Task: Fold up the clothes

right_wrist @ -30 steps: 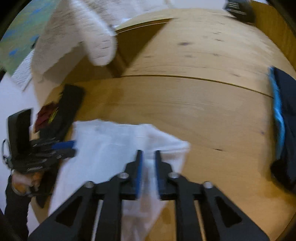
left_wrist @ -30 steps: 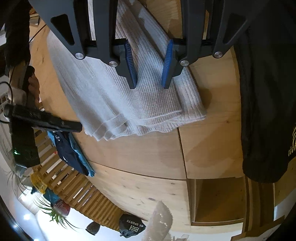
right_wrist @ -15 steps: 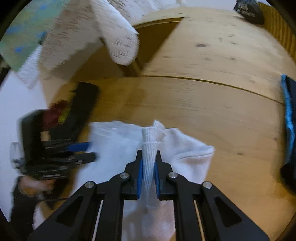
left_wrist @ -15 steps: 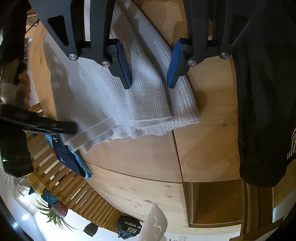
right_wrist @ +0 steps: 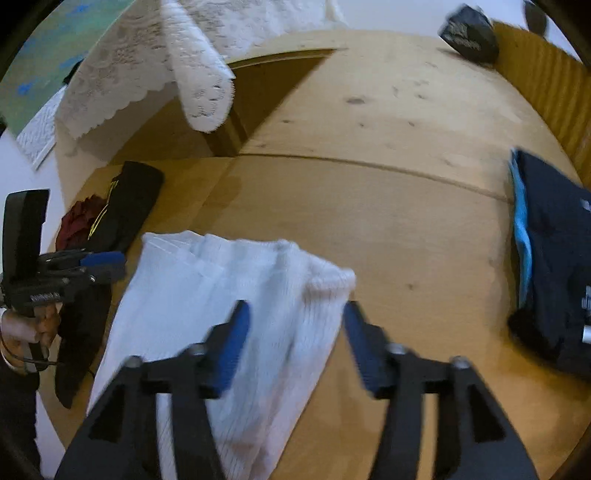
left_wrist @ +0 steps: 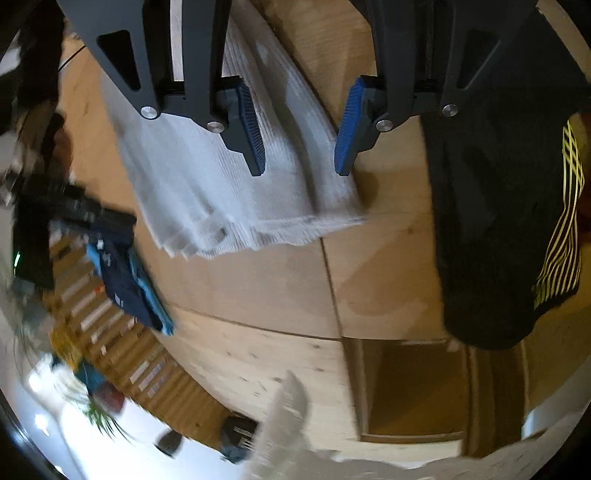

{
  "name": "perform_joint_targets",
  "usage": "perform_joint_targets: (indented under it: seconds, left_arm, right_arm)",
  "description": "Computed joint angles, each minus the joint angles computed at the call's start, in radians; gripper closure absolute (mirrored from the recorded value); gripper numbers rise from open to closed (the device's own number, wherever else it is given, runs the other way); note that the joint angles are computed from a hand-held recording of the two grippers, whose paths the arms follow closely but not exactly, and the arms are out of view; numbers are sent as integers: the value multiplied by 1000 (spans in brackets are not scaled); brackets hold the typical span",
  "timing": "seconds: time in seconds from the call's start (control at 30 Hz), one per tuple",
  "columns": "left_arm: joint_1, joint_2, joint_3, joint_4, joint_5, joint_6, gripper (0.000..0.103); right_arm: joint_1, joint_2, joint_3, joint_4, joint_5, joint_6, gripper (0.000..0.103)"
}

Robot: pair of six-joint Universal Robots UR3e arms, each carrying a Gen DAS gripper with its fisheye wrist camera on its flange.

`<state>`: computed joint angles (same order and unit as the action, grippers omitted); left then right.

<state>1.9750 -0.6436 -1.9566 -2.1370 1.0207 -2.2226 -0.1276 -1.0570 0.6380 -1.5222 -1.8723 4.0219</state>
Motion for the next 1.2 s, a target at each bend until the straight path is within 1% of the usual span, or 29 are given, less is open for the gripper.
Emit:
perform_joint_targets:
  seconds: [0.03, 0.07, 0.17, 0.23, 0.27, 0.37, 0.47, 0.6, 0.67, 0.8, 0.9, 0.93, 0.97, 1.07, 1.2]
  left_arm:
    - [3, -28, 3, 7, 10, -25, 64]
    - [-22, -66, -3, 47, 25, -82, 63]
    - [-86, -144, -24, 144, 42, -219, 61]
    - [-115, -186, -32, 194, 41, -291, 61]
    - [-139, -198, -37, 221, 41, -317, 60]
    - [-223, -245, -48, 305, 46, -386, 57]
    - [-268, -289, -55, 368, 46, -449, 56]
    - [-297, -321, -58, 408, 43, -498, 56]
    - [-332, -333, -51, 428, 58, -512, 55]
    - [-317, -328, -36, 389, 58, -469, 55]
    - [-322, -334, -34, 396, 66, -465, 55]
    - [-334, -342, -33, 407, 70, -471, 55]
    - [-345, -349, -33, 418, 74, -477, 55]
    - [-376, -370, -32, 450, 84, -495, 51]
    - [-427, -410, -23, 506, 111, -538, 49]
  right_arm:
    - [-9, -8, 19, 4, 17, 21, 46]
    - [-24, -37, 79, -22, 40, 41, 46]
    - [-100, -144, 329, -224, 168, 82, 46]
    - [-131, -174, 415, -308, 218, 93, 46]
    - [-135, -170, 416, -312, 220, 90, 46]
    - [-123, -138, 351, -255, 197, 68, 46]
    - [-131, -132, 334, -246, 207, 57, 45]
    - [-148, -133, 338, -252, 225, 51, 44]
    - [-148, -127, 315, -244, 226, 39, 44]
    - [-150, -92, 248, -182, 231, 16, 44]
    - [-165, -95, 287, -214, 266, 5, 44]
    - [-166, -97, 298, -230, 270, 3, 40]
    - [-166, -91, 293, -231, 272, -2, 39]
    - [-163, -50, 228, -191, 268, -19, 39]
    - [-152, -5, 148, -135, 251, -44, 39]
